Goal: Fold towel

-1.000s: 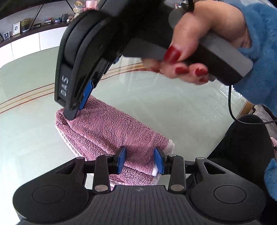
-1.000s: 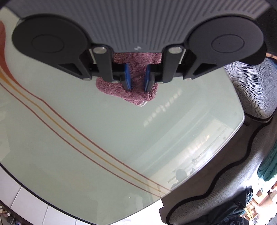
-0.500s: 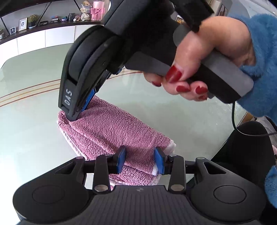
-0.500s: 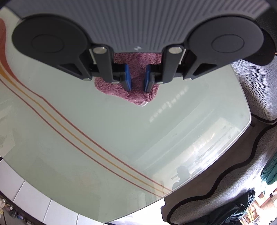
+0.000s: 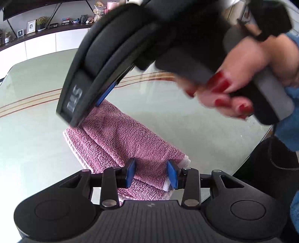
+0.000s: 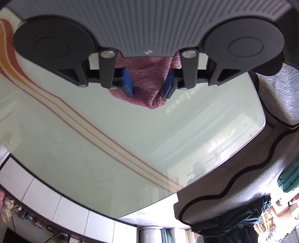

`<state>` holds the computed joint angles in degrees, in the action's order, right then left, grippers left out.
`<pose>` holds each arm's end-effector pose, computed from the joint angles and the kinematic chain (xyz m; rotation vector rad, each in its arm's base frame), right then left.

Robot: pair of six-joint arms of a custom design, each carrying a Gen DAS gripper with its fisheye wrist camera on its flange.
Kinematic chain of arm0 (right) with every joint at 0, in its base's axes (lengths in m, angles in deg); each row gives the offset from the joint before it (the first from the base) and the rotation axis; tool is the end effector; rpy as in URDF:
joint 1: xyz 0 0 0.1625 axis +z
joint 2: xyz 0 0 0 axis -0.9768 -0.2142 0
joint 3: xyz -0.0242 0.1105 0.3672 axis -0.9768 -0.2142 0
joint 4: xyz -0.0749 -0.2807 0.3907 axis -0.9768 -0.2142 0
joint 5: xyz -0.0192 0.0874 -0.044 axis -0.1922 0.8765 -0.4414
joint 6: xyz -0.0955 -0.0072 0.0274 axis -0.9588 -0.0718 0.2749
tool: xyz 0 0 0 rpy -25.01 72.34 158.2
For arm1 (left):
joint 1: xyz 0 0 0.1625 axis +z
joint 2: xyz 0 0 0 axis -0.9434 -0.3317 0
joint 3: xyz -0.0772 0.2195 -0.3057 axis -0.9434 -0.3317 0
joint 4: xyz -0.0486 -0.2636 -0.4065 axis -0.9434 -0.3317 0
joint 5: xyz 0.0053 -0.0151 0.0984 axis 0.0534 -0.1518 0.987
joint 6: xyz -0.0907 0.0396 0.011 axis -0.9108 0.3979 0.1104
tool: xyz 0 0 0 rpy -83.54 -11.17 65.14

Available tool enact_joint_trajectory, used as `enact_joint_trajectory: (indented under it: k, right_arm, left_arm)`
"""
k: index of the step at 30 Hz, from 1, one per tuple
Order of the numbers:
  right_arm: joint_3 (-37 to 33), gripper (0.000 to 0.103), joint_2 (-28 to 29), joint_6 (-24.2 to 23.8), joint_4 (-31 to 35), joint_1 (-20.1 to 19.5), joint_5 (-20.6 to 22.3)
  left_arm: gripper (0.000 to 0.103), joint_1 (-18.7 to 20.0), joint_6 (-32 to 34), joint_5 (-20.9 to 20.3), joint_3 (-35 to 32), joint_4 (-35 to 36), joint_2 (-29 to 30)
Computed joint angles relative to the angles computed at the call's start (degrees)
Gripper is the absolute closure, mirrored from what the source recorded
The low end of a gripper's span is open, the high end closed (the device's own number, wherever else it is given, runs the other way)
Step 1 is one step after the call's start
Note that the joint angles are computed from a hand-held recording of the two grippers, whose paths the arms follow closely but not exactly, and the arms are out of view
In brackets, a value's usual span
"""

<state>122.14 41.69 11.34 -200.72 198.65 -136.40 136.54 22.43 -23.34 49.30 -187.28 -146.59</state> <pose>0.4855 -0.6411 -0.0093 1.1572 -2.3757 0.2899 -0.0606 -0.5589 0.3233 0.8582 2.5608 -0.5982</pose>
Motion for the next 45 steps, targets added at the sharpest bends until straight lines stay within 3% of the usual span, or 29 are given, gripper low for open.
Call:
enact_joint_trajectory:
  k: [10,19,25,32,34,45]
  right_arm:
    - [3.66,0.067,-3.65,2.29,-1.87,-1.31,-0.81]
    - [6.81,0.066,-5.57,1.25,-2.10,-0.85,-2.00]
    - [11.53,0.059,-8.66,-1.23,-5.18,0.18,-4.06]
    - [18.83,0.053,-12.91,-1.97,-9.94,0.03,-5.71]
    - [20.33,0.052,-13.84,-1.93,-10.59,-0.09,-6.21]
    - [26.37,0.046,-18.00,-0.64,-13.94,-1.67,-9.13]
  left_arm:
    - [0.061,1.32,-1.01,-0.73,-3.14,-3.43,4.39]
    - [0.058,-0.17,-4.11,-0.46,-0.98,-6.82,1.34]
    - [0.056,-4.09,-4.14,5.75,2.07,-7.34,-2.39]
    - [0.055,-9.26,-7.77,12.76,3.77,-2.61,-4.19]
    - [0.055,-9.19,-7.19,12.79,6.04,-1.69,-7.02]
    - [0.055,-7.79,-7.09,12.70,7.63,-1.66,-7.47]
